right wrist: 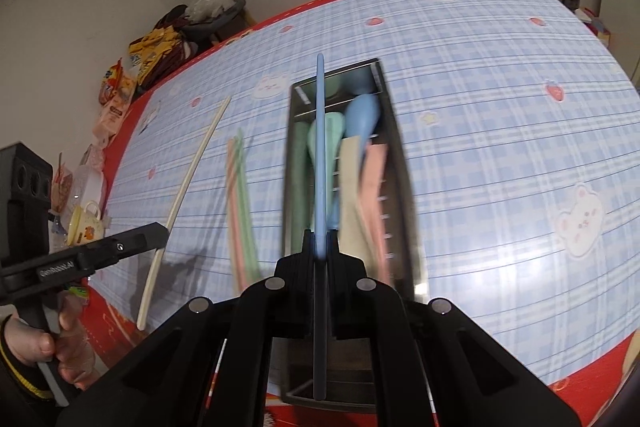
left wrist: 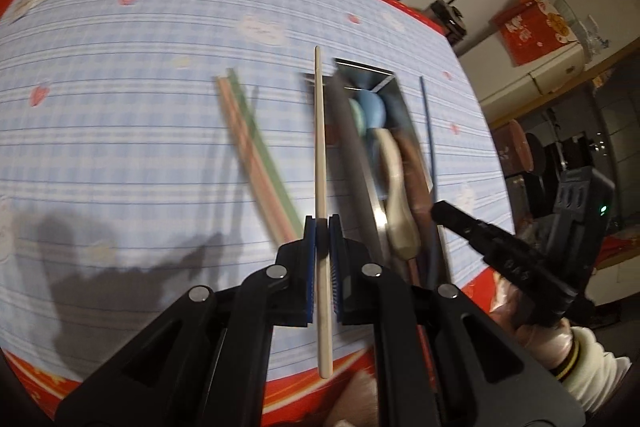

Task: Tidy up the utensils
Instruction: 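Lower both chopsticks into the steel tray and open both tools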

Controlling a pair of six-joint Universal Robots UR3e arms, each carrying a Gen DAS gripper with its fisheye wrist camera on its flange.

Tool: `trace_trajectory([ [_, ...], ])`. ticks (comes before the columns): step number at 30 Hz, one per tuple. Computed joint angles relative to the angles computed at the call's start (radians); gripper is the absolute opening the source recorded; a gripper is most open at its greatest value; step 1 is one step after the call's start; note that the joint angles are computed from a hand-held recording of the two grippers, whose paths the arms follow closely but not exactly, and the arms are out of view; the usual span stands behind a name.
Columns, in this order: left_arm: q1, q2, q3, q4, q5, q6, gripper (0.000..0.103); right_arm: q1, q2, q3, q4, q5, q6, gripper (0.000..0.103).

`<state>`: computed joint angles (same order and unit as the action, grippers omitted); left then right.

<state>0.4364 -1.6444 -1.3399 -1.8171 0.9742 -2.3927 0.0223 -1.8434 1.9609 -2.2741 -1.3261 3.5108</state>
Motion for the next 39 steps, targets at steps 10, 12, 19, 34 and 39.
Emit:
trace_trajectory([
  [10,-0.156,-0.043,0.016,0.029,-0.02,-0.118,0.011,-0.069,-0.05,0.032,0.085,0.011,-0.081,0.006],
  [12,-0.177,-0.053,0.015,0.043,-0.021,-0.139,0.011,-0.075,-0.053,0.036,0.091,0.016,-0.091,0.006],
  [19,-0.207,-0.064,-0.019,0.079,-0.024,-0.187,0.011,-0.105,-0.054,0.04,0.107,0.034,-0.125,0.006],
  [34,-0.224,-0.092,-0.037,0.095,-0.009,-0.225,0.011,-0.126,-0.018,0.039,0.093,0.06,-0.122,0.006],
  [39,-0.229,-0.098,-0.043,0.101,-0.005,-0.237,0.011,-0.126,-0.014,0.035,0.098,0.061,-0.121,0.007],
])
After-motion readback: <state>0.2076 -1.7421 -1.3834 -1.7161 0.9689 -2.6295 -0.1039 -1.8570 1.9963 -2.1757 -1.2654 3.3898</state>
